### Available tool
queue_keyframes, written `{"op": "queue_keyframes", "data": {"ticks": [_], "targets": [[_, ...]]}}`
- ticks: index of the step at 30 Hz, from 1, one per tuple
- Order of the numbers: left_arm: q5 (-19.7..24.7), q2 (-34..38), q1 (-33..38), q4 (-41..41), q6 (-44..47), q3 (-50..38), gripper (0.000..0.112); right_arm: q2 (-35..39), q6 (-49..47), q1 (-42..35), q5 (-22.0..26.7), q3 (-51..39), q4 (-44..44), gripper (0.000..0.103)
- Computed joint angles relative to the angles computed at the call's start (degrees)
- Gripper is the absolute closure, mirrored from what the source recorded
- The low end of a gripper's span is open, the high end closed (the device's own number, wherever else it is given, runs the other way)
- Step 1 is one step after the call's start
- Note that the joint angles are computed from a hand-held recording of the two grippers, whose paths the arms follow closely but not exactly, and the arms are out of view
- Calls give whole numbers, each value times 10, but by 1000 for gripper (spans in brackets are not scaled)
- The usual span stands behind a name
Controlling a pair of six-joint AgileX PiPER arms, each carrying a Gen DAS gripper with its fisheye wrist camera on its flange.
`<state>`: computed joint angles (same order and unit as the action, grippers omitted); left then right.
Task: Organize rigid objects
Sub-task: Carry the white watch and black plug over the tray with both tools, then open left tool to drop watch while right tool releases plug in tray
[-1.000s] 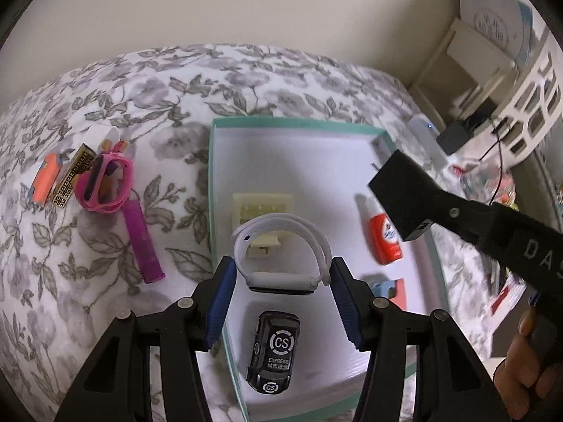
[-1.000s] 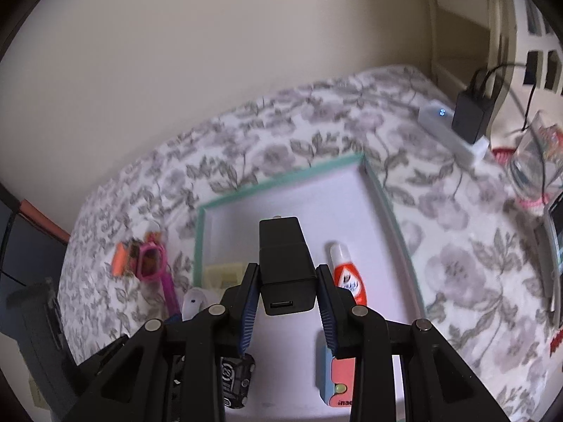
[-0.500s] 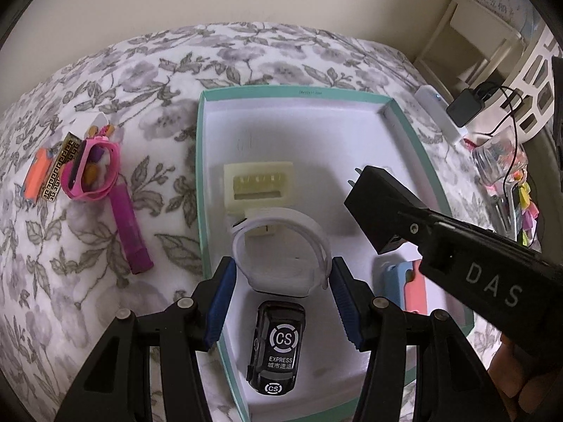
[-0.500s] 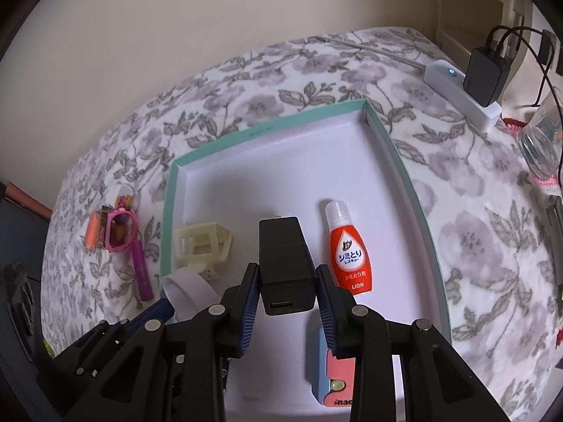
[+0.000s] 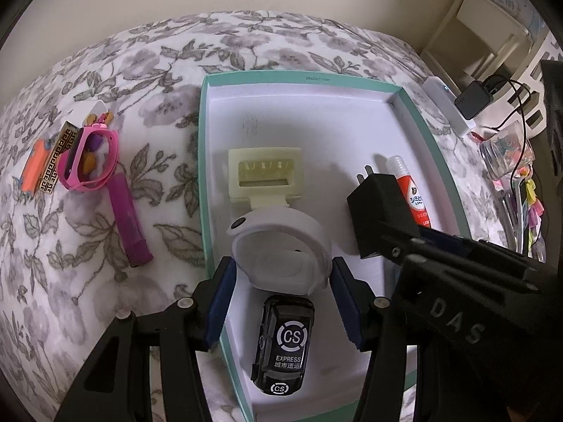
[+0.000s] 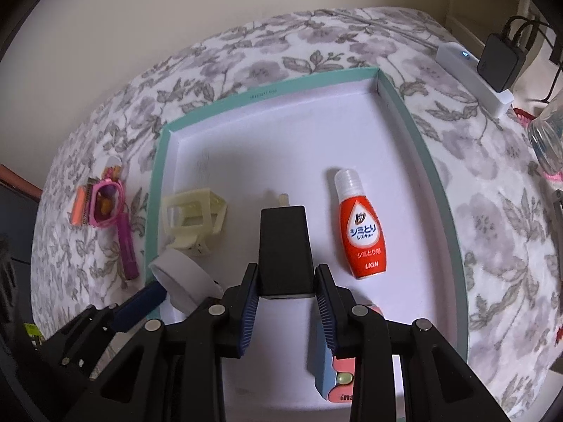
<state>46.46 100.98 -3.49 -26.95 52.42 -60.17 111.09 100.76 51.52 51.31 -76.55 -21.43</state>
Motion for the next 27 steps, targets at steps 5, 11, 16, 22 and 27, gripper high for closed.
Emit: {"op": "queue_keyframes", "data": {"ticks": [5,11,16,22,27], "targets": [[-3,-1,-2,2,0,3,55,7,-13,0,10,-12,9,69],[-2,0,0,-1,0,0,55,6,-10,1,22,-19,12,68],[11,0,8,-7,1,-9,54,3,-7,7,47,-38,-3,68],[35,-5,21,-26,12,-20,44,-2,0,16,84,-63,-26,67],[45,-15,30,-38,17,-27,44,-12,19,30,119,-81,-59,68]]}}
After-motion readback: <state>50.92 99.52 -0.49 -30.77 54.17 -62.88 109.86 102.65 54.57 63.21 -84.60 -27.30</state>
